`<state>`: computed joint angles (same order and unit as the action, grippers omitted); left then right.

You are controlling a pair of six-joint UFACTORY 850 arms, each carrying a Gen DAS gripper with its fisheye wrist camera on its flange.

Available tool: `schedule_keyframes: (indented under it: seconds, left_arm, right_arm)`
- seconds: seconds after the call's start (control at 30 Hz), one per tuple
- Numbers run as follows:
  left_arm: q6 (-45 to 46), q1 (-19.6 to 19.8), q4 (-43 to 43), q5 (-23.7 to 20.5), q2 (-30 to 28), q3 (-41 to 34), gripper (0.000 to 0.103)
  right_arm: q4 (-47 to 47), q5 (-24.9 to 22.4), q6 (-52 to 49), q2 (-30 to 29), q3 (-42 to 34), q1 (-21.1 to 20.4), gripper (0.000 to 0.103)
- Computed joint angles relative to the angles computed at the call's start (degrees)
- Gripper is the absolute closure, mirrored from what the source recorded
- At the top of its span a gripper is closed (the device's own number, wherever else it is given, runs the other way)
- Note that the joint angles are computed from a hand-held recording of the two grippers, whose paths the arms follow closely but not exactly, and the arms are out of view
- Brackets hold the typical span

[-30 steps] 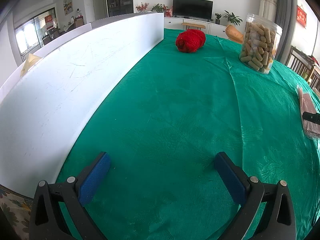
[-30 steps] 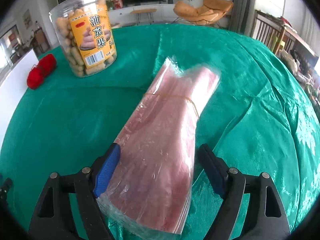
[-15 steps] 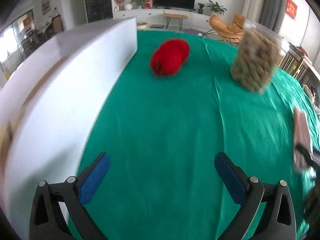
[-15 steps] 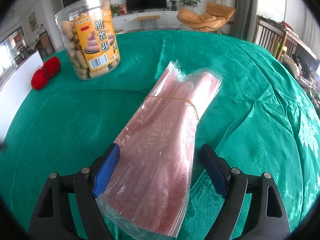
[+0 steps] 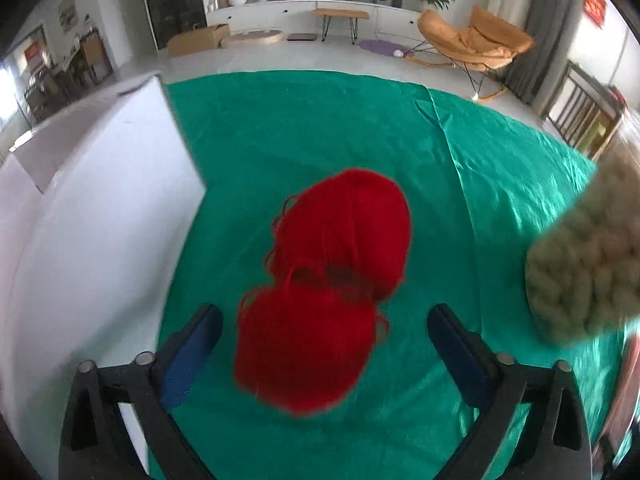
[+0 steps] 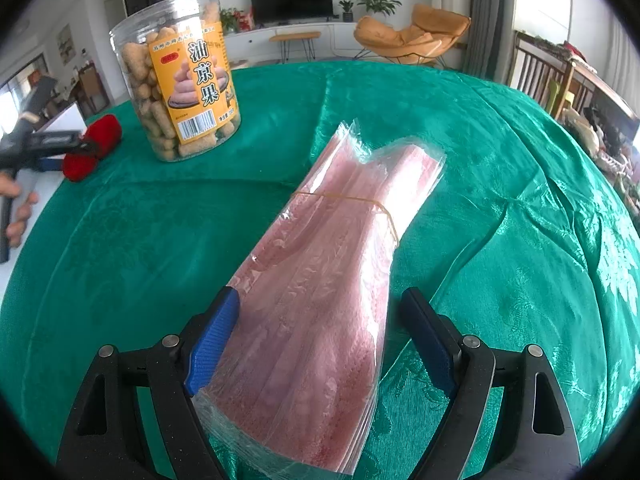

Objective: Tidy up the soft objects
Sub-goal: 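Close the left tool on the red yarn ball and lift it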

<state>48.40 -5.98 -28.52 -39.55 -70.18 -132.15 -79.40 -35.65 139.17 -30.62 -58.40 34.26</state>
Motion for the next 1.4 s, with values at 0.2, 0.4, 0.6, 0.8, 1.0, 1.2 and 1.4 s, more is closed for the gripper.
schedule_keyframes:
  seconds: [0.2,0.4,0.6,0.8,1.0,1.2,1.4]
  left_arm:
    - [13.86,1.87,-10.4,6.0,9.87,17.19,0.056]
    - [31.72,8.0,-22.33,8.19,27.77,47.39,0.056]
    - [52.95,13.35,-40.09,11.89,37.04,64.69,0.042]
    - [63.04,12.59,-47.79,13.97,37.04,65.8,0.012]
    - [64.8,13.94,-49.88,12.53,35.76,65.56,0.012]
    - [64.44,14.87,-49.3,11.05,35.46,65.18,0.012]
    - [59.98,14.27,-45.14,11.29,34.57,63.3,0.011]
  right_arm:
    - [-0.66,0.14,0.83,0.14,0.24,-0.05,0.018]
    - [-0.68,0.12,0.88,0.14,0.25,-0.06,0.018]
    - [-0.58,0.1,0.72,0.11,0.21,-0.07,0.018]
    - [-2.9,1.93,2.1,0.81,1.05,-0.51,0.015]
    - [0.59,12.48,5.8,7.89,5.6,-4.44,0.016]
    - [34.38,11.75,-24.98,2.21,-3.97,-7.31,0.016]
    - [36.2,2.01,-30.31,-2.8,-9.84,-4.81,0.013]
